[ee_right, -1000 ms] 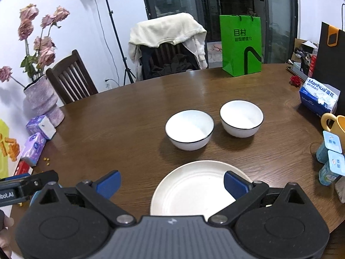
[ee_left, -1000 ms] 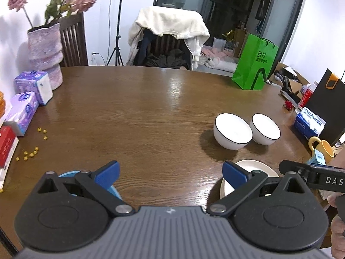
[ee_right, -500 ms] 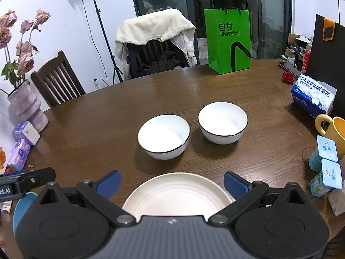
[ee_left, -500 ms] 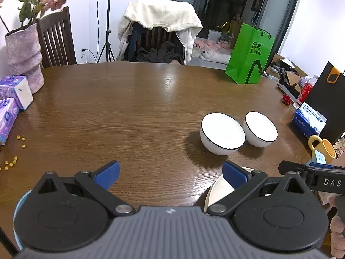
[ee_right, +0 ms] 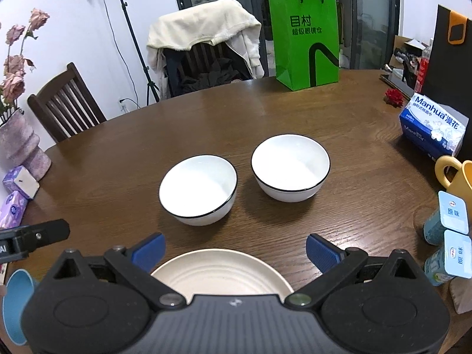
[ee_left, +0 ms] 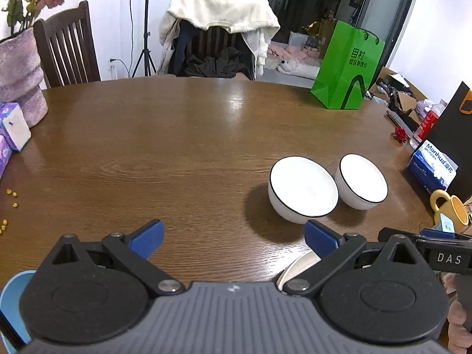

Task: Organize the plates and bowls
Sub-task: 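Move both open tools forward to the rim of a white bowl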

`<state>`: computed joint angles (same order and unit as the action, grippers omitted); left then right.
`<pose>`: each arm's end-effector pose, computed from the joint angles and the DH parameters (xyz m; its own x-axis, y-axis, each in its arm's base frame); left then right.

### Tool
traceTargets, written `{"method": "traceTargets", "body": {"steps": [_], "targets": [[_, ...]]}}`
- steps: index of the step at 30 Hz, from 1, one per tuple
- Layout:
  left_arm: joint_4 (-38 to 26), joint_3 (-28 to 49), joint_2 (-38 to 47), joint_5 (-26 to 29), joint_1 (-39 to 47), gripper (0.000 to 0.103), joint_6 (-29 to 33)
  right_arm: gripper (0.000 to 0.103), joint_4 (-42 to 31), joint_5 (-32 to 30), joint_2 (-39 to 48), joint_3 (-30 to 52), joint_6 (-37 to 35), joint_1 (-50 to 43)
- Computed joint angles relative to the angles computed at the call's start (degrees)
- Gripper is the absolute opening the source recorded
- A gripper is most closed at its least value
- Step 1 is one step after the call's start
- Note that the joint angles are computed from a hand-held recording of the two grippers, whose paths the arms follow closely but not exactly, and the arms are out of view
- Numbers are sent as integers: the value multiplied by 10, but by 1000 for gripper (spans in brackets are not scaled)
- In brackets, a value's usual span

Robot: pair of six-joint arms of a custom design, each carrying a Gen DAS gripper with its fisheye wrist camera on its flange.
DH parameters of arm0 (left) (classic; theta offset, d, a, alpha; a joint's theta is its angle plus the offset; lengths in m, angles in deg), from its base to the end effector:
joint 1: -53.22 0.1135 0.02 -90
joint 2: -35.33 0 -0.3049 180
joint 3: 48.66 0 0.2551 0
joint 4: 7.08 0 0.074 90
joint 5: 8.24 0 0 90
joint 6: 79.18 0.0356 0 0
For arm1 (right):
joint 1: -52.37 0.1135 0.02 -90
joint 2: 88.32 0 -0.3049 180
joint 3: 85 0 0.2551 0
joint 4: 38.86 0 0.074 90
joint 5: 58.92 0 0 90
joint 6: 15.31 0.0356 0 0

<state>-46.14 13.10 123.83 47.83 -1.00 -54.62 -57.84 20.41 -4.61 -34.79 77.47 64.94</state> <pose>0.1812 -0.2174 0.2091 -0.7122 -0.3025 -0.6334 -0.2609 0.9518 -0.1612 0.2579 0.0643 0.1893 -0.7889 -0.1271 -0.6012 -0.2860 0.9419 0.1762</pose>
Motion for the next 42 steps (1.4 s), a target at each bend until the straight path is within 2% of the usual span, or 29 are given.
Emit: {"method": "traceTargets", "body": {"steps": [11, 20, 27, 42], "targets": [[62, 30, 60, 27, 57, 103, 59, 102, 26, -20, 99, 51, -11, -13], [89, 62, 117, 46, 96, 103, 88, 99, 39, -32, 167, 97, -17, -13], [105, 78, 152, 59, 124, 103, 97, 93, 38, -38, 219, 139, -14, -5], [135, 103, 204, 112, 168, 103, 117, 92, 21, -40, 282, 196, 7, 16]]}}
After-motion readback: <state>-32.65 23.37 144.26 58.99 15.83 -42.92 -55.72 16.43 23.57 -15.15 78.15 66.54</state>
